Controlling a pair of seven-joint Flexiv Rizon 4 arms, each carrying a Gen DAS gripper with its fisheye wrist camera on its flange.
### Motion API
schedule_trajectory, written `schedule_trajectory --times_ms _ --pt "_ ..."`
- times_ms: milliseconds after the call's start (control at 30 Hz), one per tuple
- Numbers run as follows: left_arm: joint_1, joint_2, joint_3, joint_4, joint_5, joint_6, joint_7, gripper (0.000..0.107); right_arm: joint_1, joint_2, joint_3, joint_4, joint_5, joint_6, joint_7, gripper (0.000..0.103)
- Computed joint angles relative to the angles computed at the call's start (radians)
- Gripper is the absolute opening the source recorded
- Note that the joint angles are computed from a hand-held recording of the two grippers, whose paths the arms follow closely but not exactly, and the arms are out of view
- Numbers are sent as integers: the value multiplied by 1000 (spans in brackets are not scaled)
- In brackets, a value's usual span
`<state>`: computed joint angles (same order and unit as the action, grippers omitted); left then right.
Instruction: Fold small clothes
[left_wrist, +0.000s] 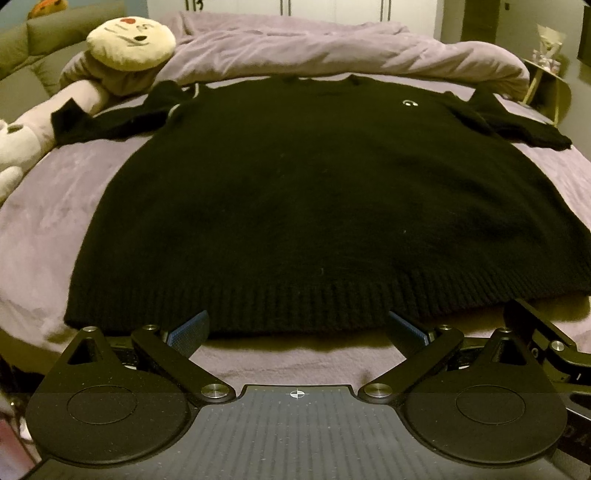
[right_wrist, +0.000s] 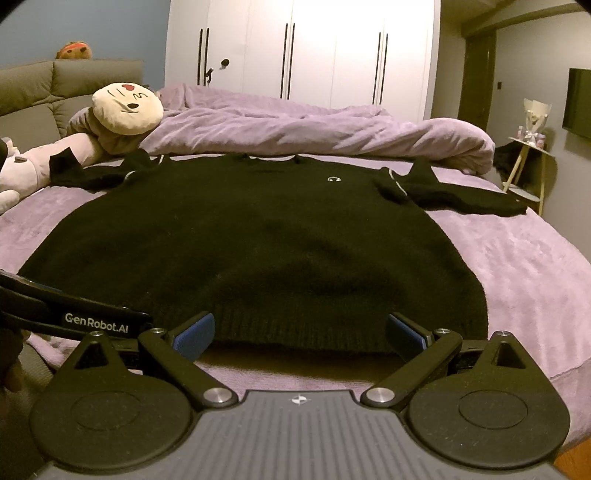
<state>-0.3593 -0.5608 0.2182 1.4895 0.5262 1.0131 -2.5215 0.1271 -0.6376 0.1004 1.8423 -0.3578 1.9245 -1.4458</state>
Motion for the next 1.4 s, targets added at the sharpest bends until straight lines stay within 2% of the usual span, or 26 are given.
schedule_trajectory --times_ms 67,167,300,900,1067,1167,1233,1267,1333,1400 --pt "3 0 -2 0 -3 0 1 103 13 -2 -14 -3 8 -1 -4 99" --pt "6 -2 -4 -2 -8 -2 4 103 -33 -13 36 -15 -24 -13 3 99" --pt "11 -4 -8 -3 -19 -3 8 103 -35 -21 39 -20 -35 -6 1 99" --pt "25 -14 -9 -14 -52 -20 27 103 -151 -75 161 -70 -143 -38 32 97" --pt "27 -21 -13 -32 -62 -28 36 103 -210 -103 231 -108 -178 -87 57 87" --pt "31 -28 -12 -55 -67 -33 43 103 -301 -153 355 -177 -192 -170 69 71" --pt "42 -37 -19 -78 -82 -38 56 103 -360 -204 448 -252 -175 -240 58 55" --pt "50 -44 -23 -91 -91 -36 66 103 -371 -226 468 -295 -159 -268 55 52" --pt "61 -64 -20 -127 -102 -26 75 103 -379 -268 492 -388 -124 -315 53 43" --pt "69 -94 -11 -186 -110 -43 91 103 -360 -319 479 -519 -88 -361 64 40"
